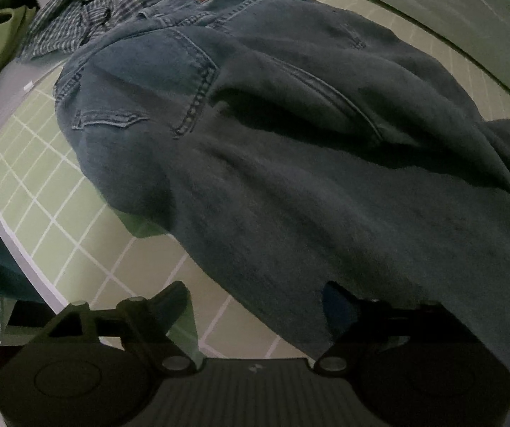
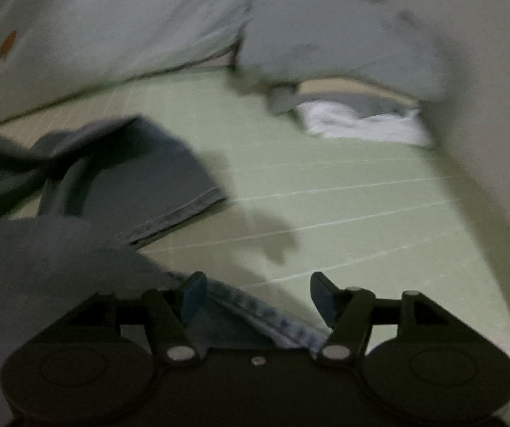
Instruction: Fold clothes
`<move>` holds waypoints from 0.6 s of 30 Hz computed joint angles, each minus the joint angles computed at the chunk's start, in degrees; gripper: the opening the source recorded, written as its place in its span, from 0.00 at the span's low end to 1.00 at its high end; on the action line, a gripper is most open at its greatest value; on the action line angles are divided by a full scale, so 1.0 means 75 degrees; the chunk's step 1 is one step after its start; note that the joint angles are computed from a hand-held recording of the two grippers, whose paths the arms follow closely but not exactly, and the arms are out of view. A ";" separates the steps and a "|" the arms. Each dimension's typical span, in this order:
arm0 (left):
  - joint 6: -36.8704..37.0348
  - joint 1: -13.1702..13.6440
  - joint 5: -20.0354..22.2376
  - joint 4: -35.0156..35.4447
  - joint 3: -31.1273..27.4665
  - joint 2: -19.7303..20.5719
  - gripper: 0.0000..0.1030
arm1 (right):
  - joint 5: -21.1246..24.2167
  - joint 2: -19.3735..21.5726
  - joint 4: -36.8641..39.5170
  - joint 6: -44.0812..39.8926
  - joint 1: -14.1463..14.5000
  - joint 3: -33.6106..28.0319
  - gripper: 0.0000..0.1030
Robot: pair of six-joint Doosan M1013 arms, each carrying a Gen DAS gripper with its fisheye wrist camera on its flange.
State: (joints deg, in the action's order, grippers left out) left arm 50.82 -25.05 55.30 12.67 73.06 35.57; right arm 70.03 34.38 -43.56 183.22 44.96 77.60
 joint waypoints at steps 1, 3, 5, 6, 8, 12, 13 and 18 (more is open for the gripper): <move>0.0032 0.0001 -0.0001 0.0006 -0.0014 0.0013 0.84 | -0.0258 -0.0015 0.0173 -0.0247 -0.0085 0.0025 0.63; 0.0075 0.0001 -0.0008 0.0012 -0.0043 0.0039 0.86 | -0.0775 -0.0035 0.0626 -0.0843 -0.0266 0.0071 0.63; 0.0053 0.0002 -0.0009 0.0032 -0.0067 0.0061 0.87 | -0.1058 -0.0045 0.0932 -0.1254 -0.0354 0.0098 0.59; 0.0051 0.0013 -0.0017 0.0036 -0.0080 0.0076 0.88 | -0.1258 -0.0106 0.1022 -0.1338 -0.0354 0.0191 0.52; 0.0010 0.0004 -0.0014 0.0054 -0.0094 0.0092 0.89 | -0.1591 -0.0220 0.1018 -0.1285 -0.0353 0.0366 0.21; -0.0051 -0.0013 0.0012 0.0079 -0.0125 0.0118 0.92 | -0.0726 -0.0354 -0.0100 -0.0063 -0.0023 0.0470 0.04; -0.0047 -0.0011 0.0006 0.0075 -0.0120 0.0116 0.92 | -0.0131 -0.0377 -0.0553 0.0529 0.0120 0.0442 0.03; -0.0107 -0.0027 0.0033 0.0115 -0.0127 0.0131 0.97 | 0.0943 -0.0650 -0.0769 0.2918 0.0358 0.0722 0.06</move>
State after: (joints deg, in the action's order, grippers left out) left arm 50.02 -25.25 55.55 13.53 72.11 36.55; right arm 77.10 29.51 -49.33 205.10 47.64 83.02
